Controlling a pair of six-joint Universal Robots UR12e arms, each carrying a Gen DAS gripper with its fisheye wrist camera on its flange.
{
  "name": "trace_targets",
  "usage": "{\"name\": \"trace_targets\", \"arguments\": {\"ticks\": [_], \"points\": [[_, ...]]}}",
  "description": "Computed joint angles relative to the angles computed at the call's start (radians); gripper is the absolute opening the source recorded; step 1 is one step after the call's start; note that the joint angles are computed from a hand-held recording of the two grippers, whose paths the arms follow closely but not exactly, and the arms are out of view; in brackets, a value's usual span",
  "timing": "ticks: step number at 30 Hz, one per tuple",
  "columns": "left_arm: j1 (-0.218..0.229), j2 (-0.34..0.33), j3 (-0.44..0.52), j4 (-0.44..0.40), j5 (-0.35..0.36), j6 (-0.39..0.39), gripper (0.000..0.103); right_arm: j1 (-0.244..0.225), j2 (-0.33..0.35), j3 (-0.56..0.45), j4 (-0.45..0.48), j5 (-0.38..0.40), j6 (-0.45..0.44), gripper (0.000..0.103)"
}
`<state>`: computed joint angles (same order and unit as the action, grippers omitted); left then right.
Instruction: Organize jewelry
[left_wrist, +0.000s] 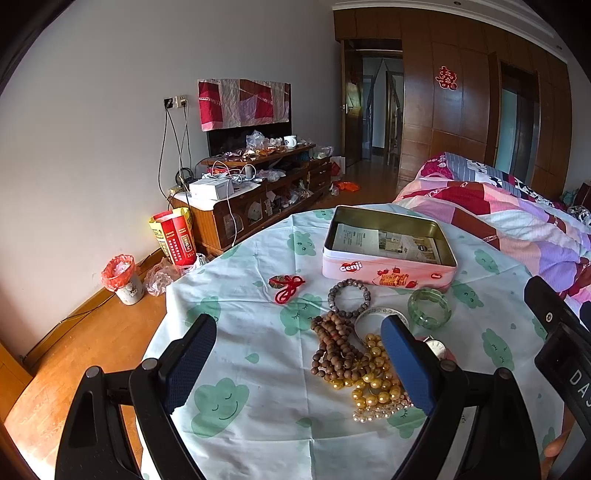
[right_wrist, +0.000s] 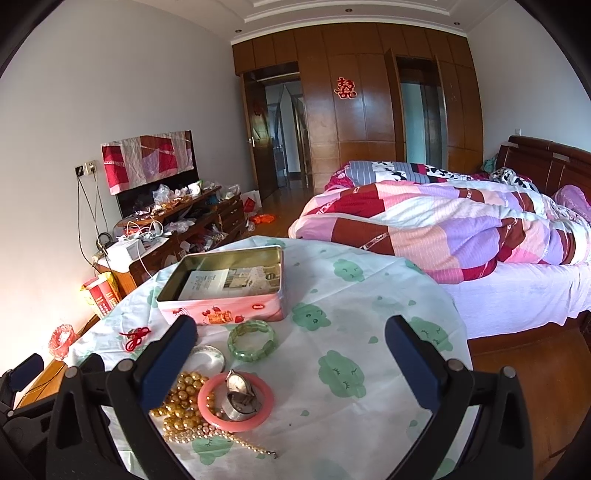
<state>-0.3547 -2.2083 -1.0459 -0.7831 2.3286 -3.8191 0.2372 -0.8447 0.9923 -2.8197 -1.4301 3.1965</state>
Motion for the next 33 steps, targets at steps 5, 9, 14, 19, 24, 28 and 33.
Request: {"name": "trace_targets", "arguments": {"ticks": [5,9,14,19,24,28,33], "points": [[0.007,-0.001,-0.004,-0.005,-0.022,0.002,0.091,0.000,0.002,-0.003,0.009,-0.001,0.003,0.103],[0.025,0.008,-0.026,-0.020,-0.081,-0.024,0.091,-0.004,0.015,-0.024,0.041,0.010,-0.006,0.103],[0.056,0.030,-0.080,-0.034,-0.164,-0.085,0.091,-0.022,0.030,-0.039,0.091,0.000,0.005,0.103],[0.068,0.033,-0.106,-0.027,-0.195,-0.078,0.091,-0.041,0.050,-0.074,0.223,0.060,-0.025,0.081],[0.075,0.041,-0.134,0.039,-0.222,-0.048,0.091,-0.043,0.070,-0.114,0.307,0.140,-0.061,0.081],[0.074,0.036,-0.134,0.104,-0.236,0.025,0.081,-0.041,0.078,-0.130,0.342,0.210,-0.121,0.081],[0.075,0.030,-0.130,0.132,-0.277,0.085,0.080,-0.030,0.086,-0.149,0.425,0.260,-0.226,0.076]]}}
